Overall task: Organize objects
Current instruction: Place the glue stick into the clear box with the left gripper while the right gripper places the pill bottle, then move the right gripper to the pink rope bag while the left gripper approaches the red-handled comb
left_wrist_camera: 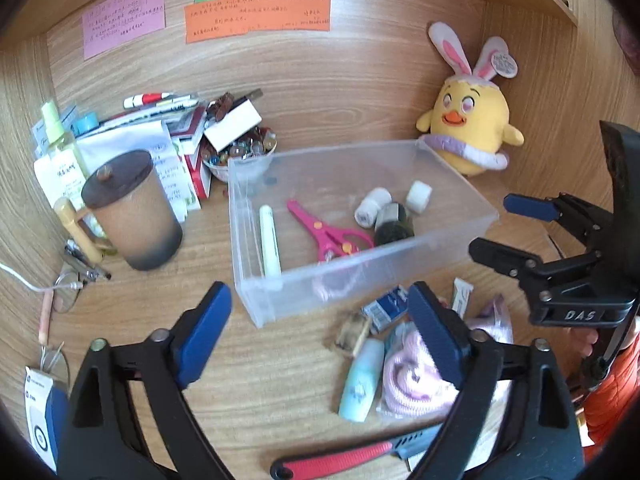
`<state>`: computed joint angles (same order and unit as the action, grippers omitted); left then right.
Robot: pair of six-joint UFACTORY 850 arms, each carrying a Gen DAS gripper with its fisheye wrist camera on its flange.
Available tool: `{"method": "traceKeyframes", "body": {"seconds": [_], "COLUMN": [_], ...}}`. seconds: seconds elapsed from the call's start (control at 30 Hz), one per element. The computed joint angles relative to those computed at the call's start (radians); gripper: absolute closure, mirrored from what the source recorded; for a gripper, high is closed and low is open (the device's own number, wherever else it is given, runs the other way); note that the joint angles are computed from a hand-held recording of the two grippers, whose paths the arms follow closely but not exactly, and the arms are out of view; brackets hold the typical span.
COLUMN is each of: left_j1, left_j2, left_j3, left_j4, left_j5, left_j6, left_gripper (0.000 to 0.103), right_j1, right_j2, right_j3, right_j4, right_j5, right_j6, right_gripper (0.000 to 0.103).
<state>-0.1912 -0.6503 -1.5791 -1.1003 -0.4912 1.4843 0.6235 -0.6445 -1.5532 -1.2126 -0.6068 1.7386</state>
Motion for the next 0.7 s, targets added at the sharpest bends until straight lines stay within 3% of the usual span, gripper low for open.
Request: {"method": "traceKeyframes", "body": {"seconds": [0.2,0.33,0.43,0.7], "left_j1": [0.012,0.03,0.037,0.054], "left_j2": [0.038,0.034,0.06,0.056], "left_j3": [0.127,0.164,0.22,0.24], "left_j4": [-0.079,-0.006,-0.047,0.038], "left_j5": [0.062,0.018,0.065,0.034], "left_j6": [0.116,0.091,0.181,0.198], "left_gripper": [0.01,0.01,0.01,0.01], "right_j1": [0.036,0.049,0.058,0.061], "right_j2": [0.018,0.021,0.017,-0.049], "right_j3": [0.06,0.089,0.092,0.005], "right_j4": [0.001,0.018,0.065,0.237], "right_j5": [0.01,0.061,0.097,0.102], "right_j6": [0.051,0.06,-0.011,-0.269], "right_gripper": [0.019,0.018,0.018,0.016]}}
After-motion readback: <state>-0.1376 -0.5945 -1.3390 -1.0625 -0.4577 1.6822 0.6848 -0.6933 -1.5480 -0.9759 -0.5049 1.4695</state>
